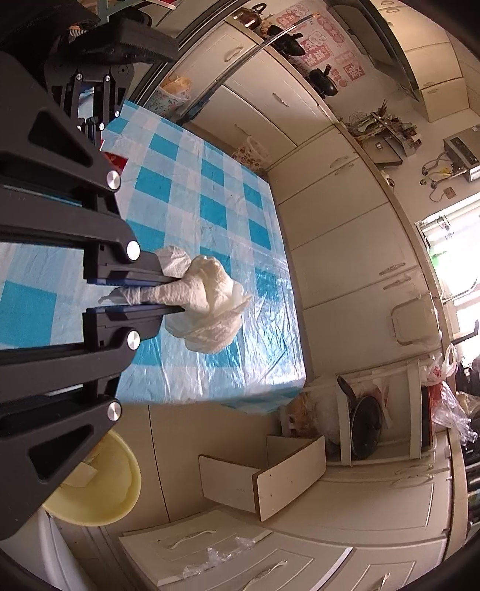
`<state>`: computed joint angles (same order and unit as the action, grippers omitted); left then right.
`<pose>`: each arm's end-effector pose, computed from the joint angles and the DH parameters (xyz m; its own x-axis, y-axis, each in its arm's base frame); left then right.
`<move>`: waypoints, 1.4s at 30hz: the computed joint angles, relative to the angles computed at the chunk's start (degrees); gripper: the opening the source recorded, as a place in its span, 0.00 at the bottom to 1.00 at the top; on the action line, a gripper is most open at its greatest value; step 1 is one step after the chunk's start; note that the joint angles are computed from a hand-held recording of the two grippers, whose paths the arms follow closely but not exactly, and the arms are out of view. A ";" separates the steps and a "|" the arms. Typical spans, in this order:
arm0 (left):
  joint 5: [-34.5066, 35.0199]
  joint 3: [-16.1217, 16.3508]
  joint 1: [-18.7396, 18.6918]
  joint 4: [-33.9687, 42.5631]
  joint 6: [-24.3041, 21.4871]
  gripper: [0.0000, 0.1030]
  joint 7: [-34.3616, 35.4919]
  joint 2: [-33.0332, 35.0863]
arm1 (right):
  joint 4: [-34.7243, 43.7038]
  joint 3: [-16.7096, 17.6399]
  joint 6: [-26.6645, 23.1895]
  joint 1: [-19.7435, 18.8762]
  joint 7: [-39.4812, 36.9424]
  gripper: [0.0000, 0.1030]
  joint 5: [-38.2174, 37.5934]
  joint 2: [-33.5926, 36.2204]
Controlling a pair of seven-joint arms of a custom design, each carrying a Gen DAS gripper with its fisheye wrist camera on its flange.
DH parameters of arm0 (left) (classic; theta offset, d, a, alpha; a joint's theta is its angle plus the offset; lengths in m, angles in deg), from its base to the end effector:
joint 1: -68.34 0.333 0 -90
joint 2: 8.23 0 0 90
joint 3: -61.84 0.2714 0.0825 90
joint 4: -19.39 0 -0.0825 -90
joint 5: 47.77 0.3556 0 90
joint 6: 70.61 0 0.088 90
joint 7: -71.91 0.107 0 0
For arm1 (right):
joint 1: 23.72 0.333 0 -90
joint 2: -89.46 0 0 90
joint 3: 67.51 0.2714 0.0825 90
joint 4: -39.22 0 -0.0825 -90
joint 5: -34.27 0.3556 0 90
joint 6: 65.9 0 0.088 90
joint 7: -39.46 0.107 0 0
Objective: Collect trash
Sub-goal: 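Grasp the red wrapper with the left tool while the right tool holds the tissue, then carry the wrapper and tissue to the yellow bucket and open both tools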
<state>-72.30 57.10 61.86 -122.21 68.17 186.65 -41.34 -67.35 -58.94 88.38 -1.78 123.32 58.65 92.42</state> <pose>0.4059 -0.0854 0.5223 -0.4035 -0.9056 0.1305 -0.7848 0.2693 -0.5581 0.5211 0.2893 0.5421 0.4234 -0.8449 -0.3269 -0.7386 -0.1130 -0.6646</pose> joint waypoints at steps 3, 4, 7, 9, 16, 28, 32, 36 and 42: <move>-5.80 0.23 -3.73 1.91 2.87 0.05 0.07 1.62 | -4.10 -1.40 0.59 -1.19 0.05 0.08 0.45 -3.08; -7.88 0.27 -4.91 2.73 3.68 0.05 -0.04 2.48 | -5.44 -1.99 0.65 -1.54 0.31 0.08 0.30 -4.04; -13.59 0.02 -7.88 5.67 5.79 0.05 -0.56 6.20 | -9.68 -3.85 0.67 -2.57 1.34 0.08 -0.61 -6.84; -15.41 -1.22 -8.92 7.74 7.17 0.05 -1.46 9.08 | -11.76 -5.02 0.09 -3.34 2.58 0.08 -1.74 -7.88; -19.12 -6.51 -12.07 17.72 12.12 0.05 -8.03 22.93 | -9.13 -6.60 -12.52 -6.84 12.06 0.30 -11.56 -2.79; 0.88 -10.42 -16.49 40.79 13.73 0.20 -36.49 49.91 | -20.52 -9.97 11.35 -8.57 23.01 0.66 -11.16 -14.34; 10.46 -8.07 -19.04 49.45 9.44 0.48 -47.98 57.02 | -19.80 -12.14 13.16 -5.63 19.80 0.66 -7.40 -14.40; 12.85 -9.06 -18.51 52.18 7.81 0.60 -50.87 58.60 | -18.65 -13.23 13.31 -4.10 16.17 0.66 -3.22 -13.82; 3.80 -13.36 -13.91 36.80 17.88 0.75 -43.72 46.94 | -19.29 -12.43 15.85 -3.98 16.77 0.68 -2.41 -14.99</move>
<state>-68.50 43.74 47.96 -85.41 86.05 142.92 5.60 -86.64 -71.37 104.23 -5.76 140.08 56.24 77.43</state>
